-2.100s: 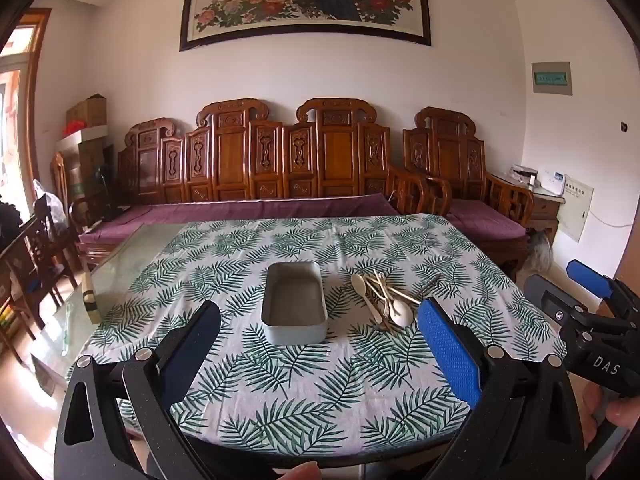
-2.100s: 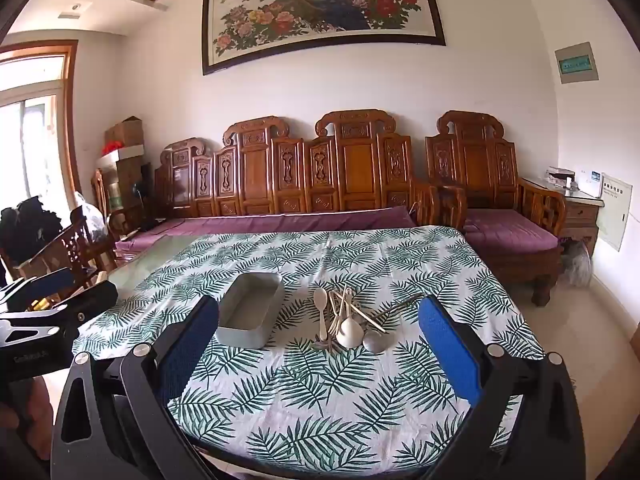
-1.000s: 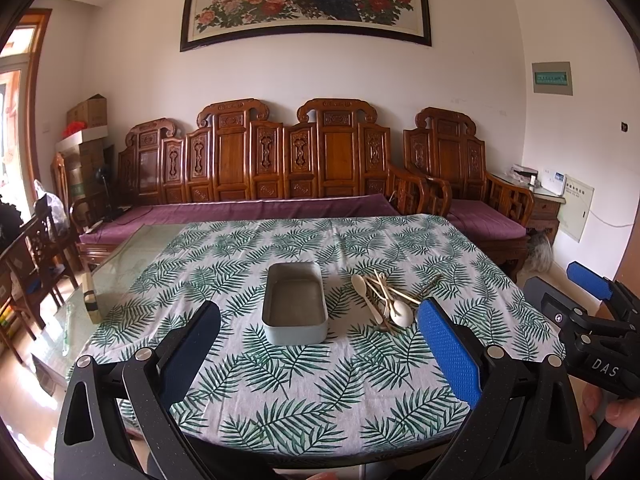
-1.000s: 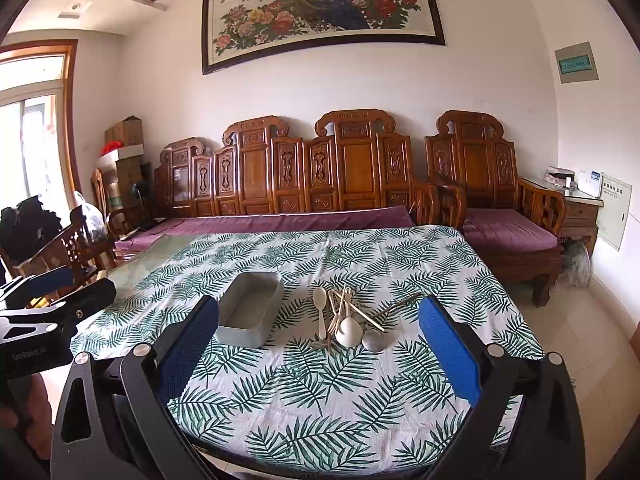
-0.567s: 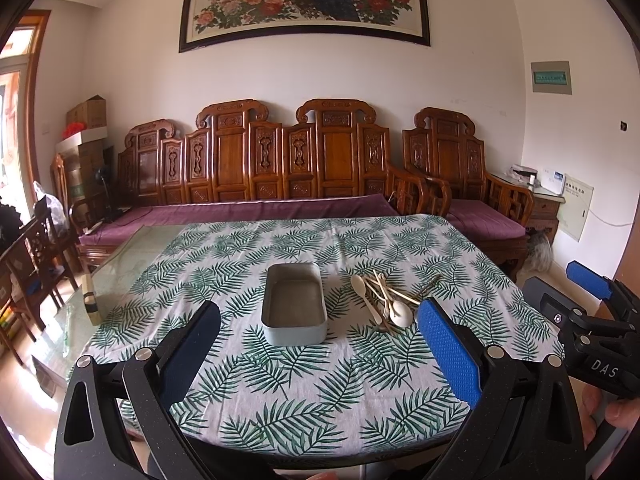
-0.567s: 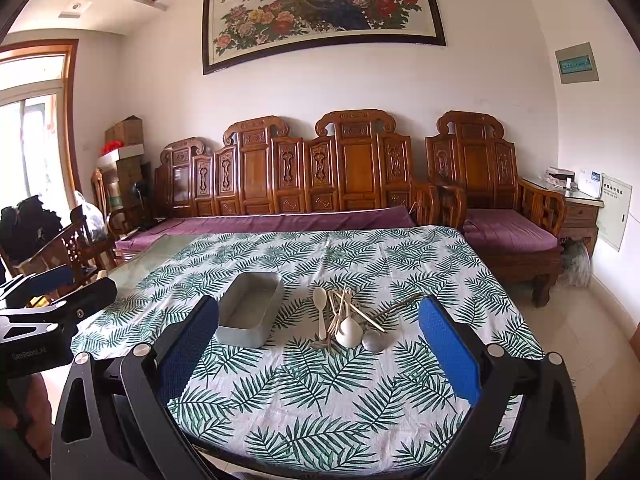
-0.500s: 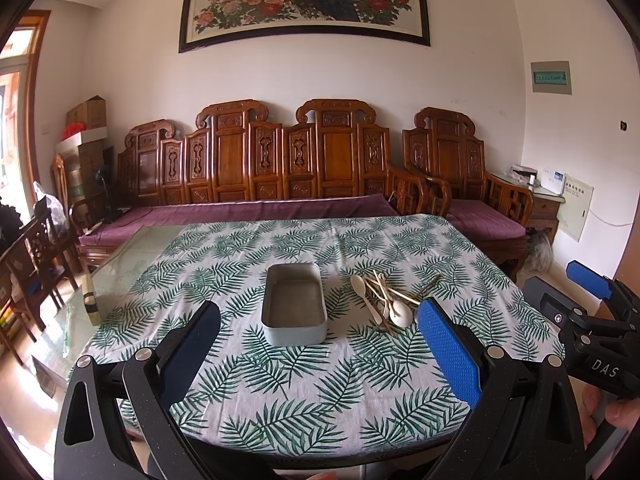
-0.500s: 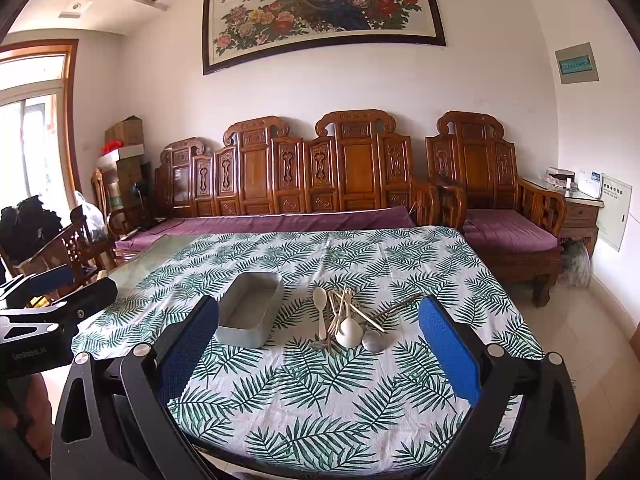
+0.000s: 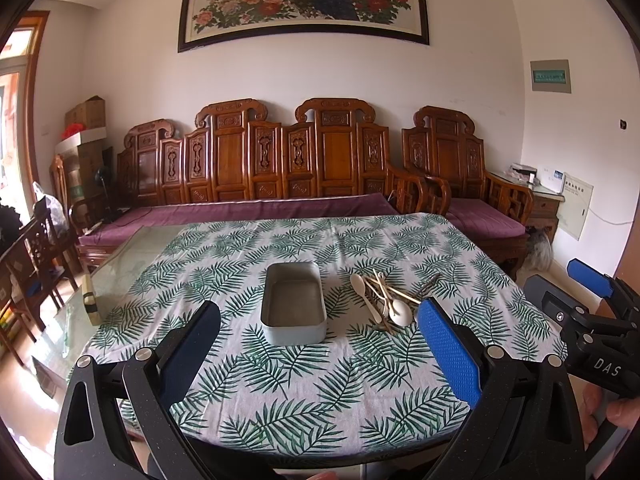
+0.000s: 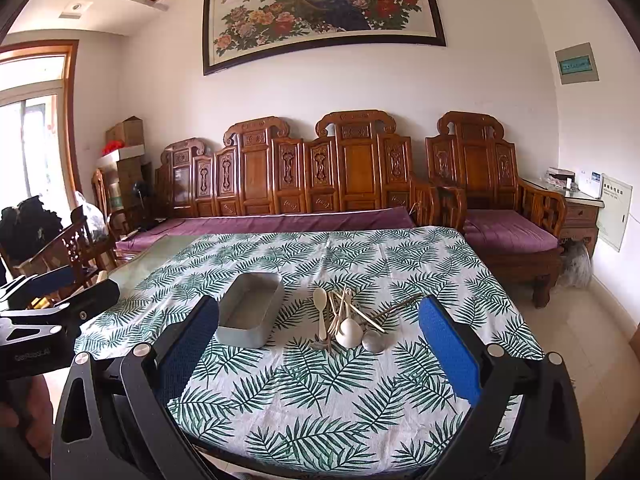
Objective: Organize utensils
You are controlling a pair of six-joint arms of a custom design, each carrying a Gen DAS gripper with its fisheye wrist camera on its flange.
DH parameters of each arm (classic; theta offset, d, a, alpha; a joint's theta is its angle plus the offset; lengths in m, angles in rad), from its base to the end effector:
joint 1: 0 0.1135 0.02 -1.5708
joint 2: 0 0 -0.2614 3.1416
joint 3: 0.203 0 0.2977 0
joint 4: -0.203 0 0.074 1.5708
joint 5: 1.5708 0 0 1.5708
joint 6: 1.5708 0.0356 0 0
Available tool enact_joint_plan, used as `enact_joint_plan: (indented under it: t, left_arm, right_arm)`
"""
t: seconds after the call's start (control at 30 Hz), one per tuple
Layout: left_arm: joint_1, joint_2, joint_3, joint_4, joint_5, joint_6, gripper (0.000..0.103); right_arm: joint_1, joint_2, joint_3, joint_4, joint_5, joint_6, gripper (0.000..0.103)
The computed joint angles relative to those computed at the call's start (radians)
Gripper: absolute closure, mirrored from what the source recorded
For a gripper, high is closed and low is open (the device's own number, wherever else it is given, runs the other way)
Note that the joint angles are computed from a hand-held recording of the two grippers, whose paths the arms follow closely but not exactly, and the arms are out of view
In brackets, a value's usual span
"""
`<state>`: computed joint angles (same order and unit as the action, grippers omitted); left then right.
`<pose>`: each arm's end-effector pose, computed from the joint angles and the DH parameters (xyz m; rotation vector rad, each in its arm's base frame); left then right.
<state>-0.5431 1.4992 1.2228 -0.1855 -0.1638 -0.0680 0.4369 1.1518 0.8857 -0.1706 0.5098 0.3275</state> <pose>0.3419 -0.1996 0.3038 0.3775 1.9976 -0.2193 0.2846 0.1137 0.2891 0.2134 1.9372 -0.0082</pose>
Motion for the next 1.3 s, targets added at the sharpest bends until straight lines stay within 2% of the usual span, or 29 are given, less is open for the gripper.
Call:
enact_joint_plan:
  t: [0.87, 1.07, 1.3]
  left_arm:
    - [-0.007, 0.019, -0.008, 0.012, -0.002, -0.001, 0.008]
    - [0.014, 0.097, 0.037, 0.008, 0.021, 0.003, 0.008]
    - [0.034, 0.255, 0.166, -0.016, 0.057, 0.025, 0.008]
  right_arm:
    - [-0.006, 0.009, 0.011, -0.013, -0.011, 0.007, 0.003]
    - [-0.060, 0.064, 0.011, 0.032, -0.082, -0.012, 0.003]
    - [-0.163, 0.198, 0.063, 0.087, -0.188, -0.082, 0.003]
